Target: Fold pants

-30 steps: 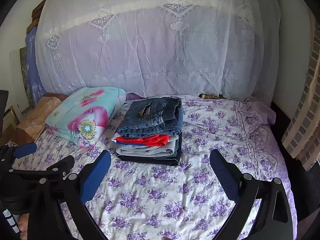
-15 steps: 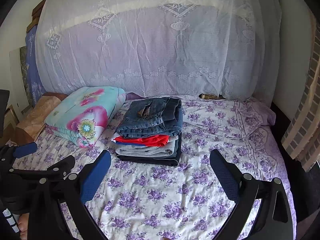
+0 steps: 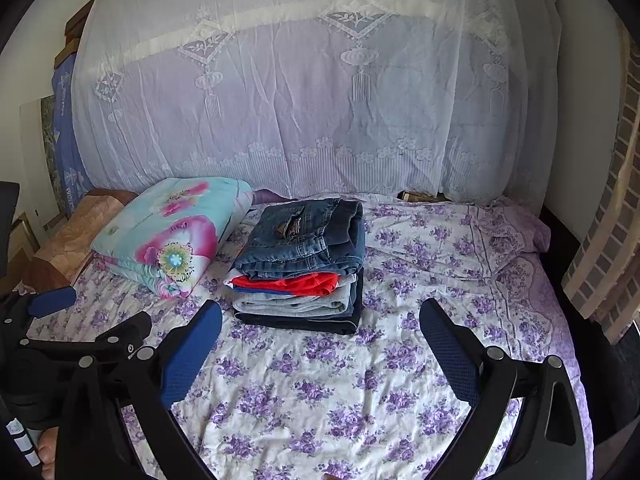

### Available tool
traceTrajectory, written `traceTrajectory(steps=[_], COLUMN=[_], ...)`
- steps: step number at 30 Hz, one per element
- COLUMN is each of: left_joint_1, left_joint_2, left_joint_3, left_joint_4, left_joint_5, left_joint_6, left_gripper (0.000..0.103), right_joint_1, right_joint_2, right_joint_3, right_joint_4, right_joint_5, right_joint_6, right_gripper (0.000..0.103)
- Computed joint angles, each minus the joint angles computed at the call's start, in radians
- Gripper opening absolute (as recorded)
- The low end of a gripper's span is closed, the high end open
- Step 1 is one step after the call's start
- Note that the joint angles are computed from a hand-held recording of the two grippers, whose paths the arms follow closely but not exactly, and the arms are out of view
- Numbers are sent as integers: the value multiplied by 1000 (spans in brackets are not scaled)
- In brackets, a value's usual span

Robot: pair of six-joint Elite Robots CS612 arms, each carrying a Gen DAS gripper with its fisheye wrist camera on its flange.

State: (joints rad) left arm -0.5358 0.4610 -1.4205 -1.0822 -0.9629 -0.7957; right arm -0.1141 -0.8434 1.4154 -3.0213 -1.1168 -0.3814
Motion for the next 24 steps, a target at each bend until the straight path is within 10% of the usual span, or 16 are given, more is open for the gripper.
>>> traceTrajectory(steps=[24], left_joint_1=[-11], left_joint_2=[18], left_joint_3=[-28], left_joint_4=[-70], left_joint_5=[62], left_joint_6=[29], left_gripper=[98], right_joint_1=[-5], right_joint_2=[-8], right_joint_3=[20], right_joint_4=[-51], right_joint_5=[20], right_joint_6=[22], right_gripper=[99])
